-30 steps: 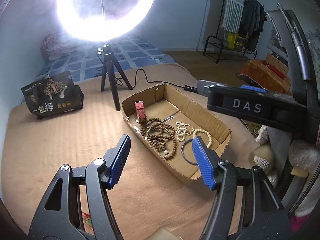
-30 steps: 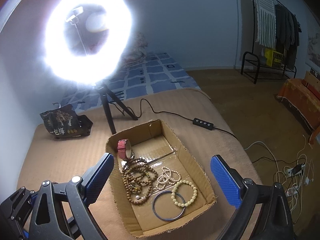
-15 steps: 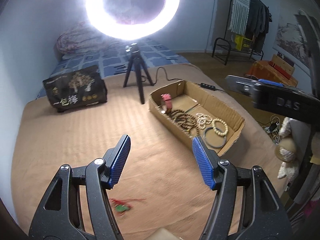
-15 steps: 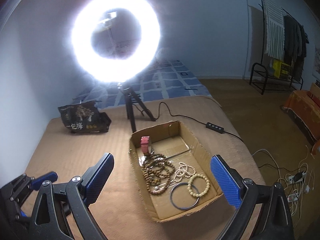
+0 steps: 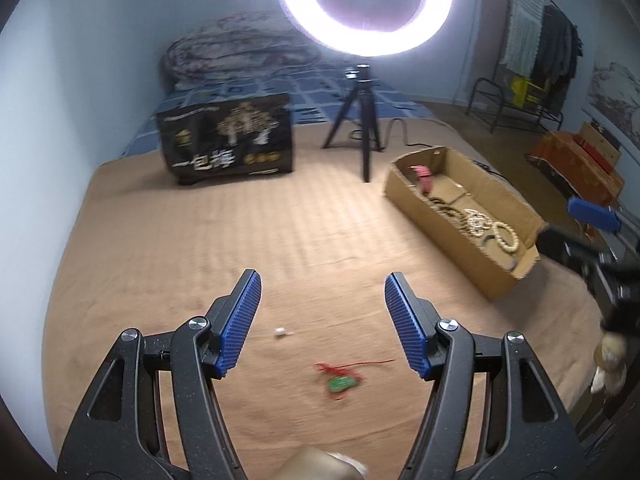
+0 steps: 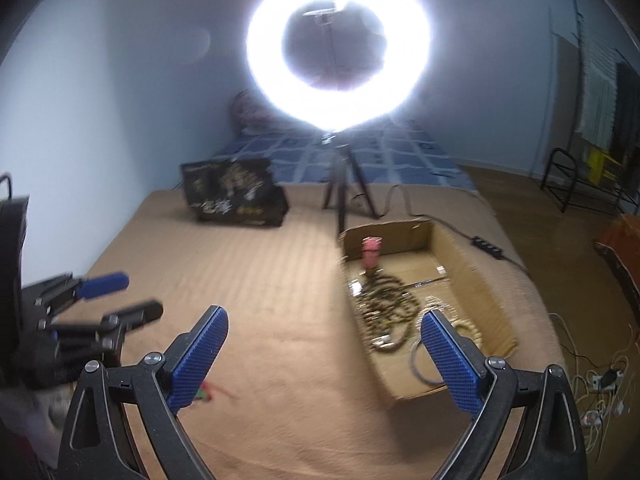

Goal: Organize jewelry
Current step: 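Move both open tools back to the remaining pearl earring and jade pendant, then close the left tool on the pearl earring while the right tool grips the green jade pendant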

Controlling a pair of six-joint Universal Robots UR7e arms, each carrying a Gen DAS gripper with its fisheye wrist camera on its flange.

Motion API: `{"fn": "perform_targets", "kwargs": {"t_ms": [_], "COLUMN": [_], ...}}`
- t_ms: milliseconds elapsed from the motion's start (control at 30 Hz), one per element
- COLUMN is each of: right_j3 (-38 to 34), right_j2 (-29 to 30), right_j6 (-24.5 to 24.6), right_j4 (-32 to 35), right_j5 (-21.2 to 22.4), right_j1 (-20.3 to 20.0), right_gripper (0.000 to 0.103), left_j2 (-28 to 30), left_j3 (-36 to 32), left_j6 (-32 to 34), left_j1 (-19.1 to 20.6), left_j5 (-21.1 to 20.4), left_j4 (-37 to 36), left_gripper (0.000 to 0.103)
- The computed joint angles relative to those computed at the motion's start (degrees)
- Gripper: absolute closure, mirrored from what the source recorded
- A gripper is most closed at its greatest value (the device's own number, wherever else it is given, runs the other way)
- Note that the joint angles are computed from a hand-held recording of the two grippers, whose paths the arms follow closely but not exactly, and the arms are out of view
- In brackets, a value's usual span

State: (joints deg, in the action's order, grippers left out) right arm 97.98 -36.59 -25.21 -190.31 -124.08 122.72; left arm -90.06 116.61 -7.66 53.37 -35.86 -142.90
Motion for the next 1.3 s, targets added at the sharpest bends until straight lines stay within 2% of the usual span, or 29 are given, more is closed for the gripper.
{"fn": "perform_targets", "kwargs": {"t_ms": [267, 367, 533, 700, 767, 800, 867, 1000, 1067, 1300], "right_j3": [0.79, 0.48, -0.1, -0.79, -0.56, -0.65, -0.91, -1.73, -2.04, -2.62], "right_j2": [2.94, 4.38, 6.55, 8.35, 8.72, 9.14, 9.78, 11.29, 11.92, 13.82], "right_j6": [-0.84, -1.89, -3.18, -3.06, -3.08, -3.28, -3.63, -4.6, -4.89, -6.1], "right_j4": [3.72, 5.73, 9.02, 12.82, 13.3, 13.45, 13.74, 14.35, 14.45, 13.3], "right_j5": [3.47, 4.35, 6.06, 6.8, 6.96, 6.94, 6.94, 6.42, 6.1, 5.14], "right_j1": [-0.48, -0.51, -1.03, -2.04, -2.19, -2.31, -2.45, -2.55, -2.59, -2.46], "right_gripper": [0.01, 0.018, 0.023, 0.034, 0.036, 0.036, 0.036, 0.036, 0.036, 0.039], "left_j2": [-1.35, -0.86, -0.33, 1.04, 1.61, 1.91, 2.41, 3.5, 4.1, 5.83], "left_j3": [0.6, 0.67, 0.56, -0.92, -1.1, -1.13, -1.26, -1.12, -1.08, -1.62], "left_j6": [0.21, -0.16, 0.41, -1.32, -1.35, -1.19, -1.11, 0.23, 1.08, 3.13], "left_j1": [3.49, 4.75, 7.24, 10.55, 11.68, 12.1, 12.85, 13.7, 13.99, 14.84], "left_j5": [1.32, 1.95, -1.19, -5.06, -6.28, -6.61, -7.39, -8.09, -8.4, -9.79], "left_j4": [2.06, 3.13, 2.88, 3.9, 3.54, 3.31, 3.46, 2.39, 1.9, 0.35], "left_gripper": [0.037, 0.037, 0.037, 0.037, 0.037, 0.039, 0.048, 0.05, 0.058, 0.064]}}
